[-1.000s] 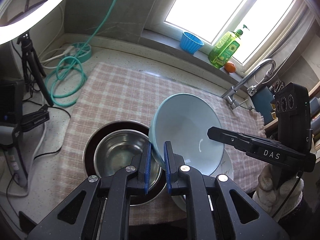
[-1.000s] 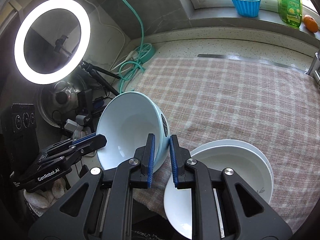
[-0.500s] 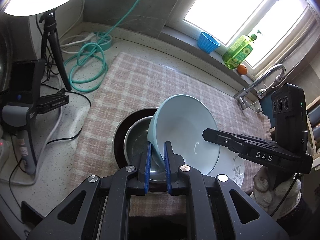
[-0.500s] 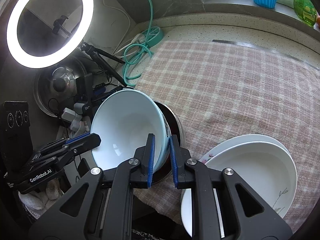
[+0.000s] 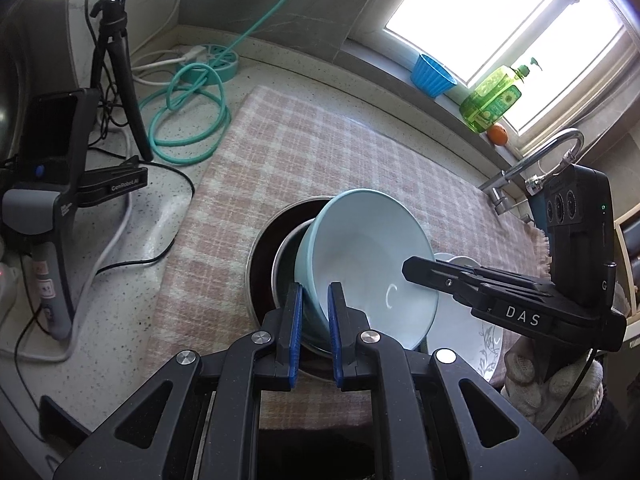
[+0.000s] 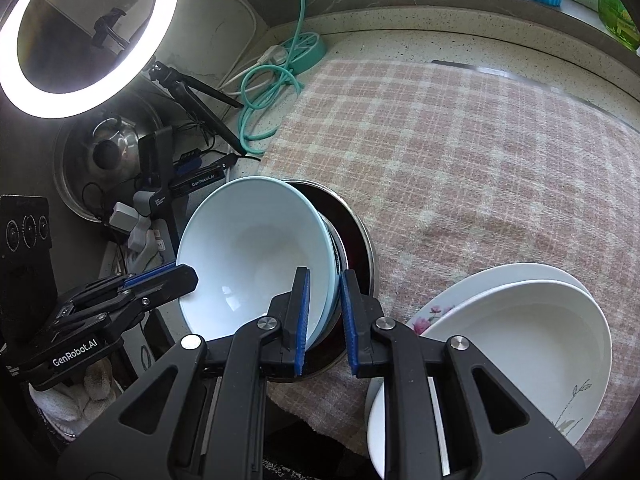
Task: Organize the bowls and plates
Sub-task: 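Lower the pale blue bowl into the red bowl and open both grippers, then close both grippers on the rim of the nested bowl stack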
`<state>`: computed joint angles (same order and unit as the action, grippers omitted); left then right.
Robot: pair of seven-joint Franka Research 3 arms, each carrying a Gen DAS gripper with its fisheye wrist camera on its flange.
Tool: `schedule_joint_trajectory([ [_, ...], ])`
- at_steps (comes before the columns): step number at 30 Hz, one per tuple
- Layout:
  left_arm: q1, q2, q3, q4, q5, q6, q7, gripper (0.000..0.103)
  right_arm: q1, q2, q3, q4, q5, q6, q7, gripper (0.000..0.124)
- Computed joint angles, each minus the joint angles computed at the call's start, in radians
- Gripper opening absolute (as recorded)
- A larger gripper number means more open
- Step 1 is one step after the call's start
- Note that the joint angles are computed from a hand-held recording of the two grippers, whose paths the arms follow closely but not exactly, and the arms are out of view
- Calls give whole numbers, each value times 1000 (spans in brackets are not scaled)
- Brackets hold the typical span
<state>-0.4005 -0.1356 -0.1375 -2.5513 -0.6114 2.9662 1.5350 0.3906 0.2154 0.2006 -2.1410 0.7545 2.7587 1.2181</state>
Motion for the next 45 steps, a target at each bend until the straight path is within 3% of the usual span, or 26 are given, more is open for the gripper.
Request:
schedule_joint_trajectory([
  [6, 31, 5, -15, -6, 84, 0, -79, 10, 8, 8, -6, 1, -37, 19, 26, 20],
  [14, 19, 2, -2, -8, 87, 4, -83, 10, -4, -4, 1, -3, -15, 28, 7, 25],
  [18, 23, -1, -6, -10, 110, 7, -101, 11, -4, -15, 2, -12, -2, 39, -9, 41],
  [21, 31, -3, -10, -11, 146, 8, -130, 11, -2, -24, 1, -18, 5, 48, -16, 44],
  [25, 49, -11, -24, -18, 232, 15, -198, 11, -1, -38, 1, -27, 13, 64, -32, 67],
  [28, 59, -19, -28, -24, 293, 24, -250, 23, 1, -55, -1, -41, 21, 80, -41, 77],
  [30, 70, -25, -35, -29, 348, 31, -296, 29, -2, -66, 0, -50, 44, 88, -59, 80],
  [41, 79, -54, -25, -52, 500, 51, -424, 30, 5, -123, -10, -108, 184, 158, -138, 85],
  [45, 69, -71, -5, -76, 518, 71, -456, 33, 5, -139, -7, -123, 301, 198, -212, 92],
])
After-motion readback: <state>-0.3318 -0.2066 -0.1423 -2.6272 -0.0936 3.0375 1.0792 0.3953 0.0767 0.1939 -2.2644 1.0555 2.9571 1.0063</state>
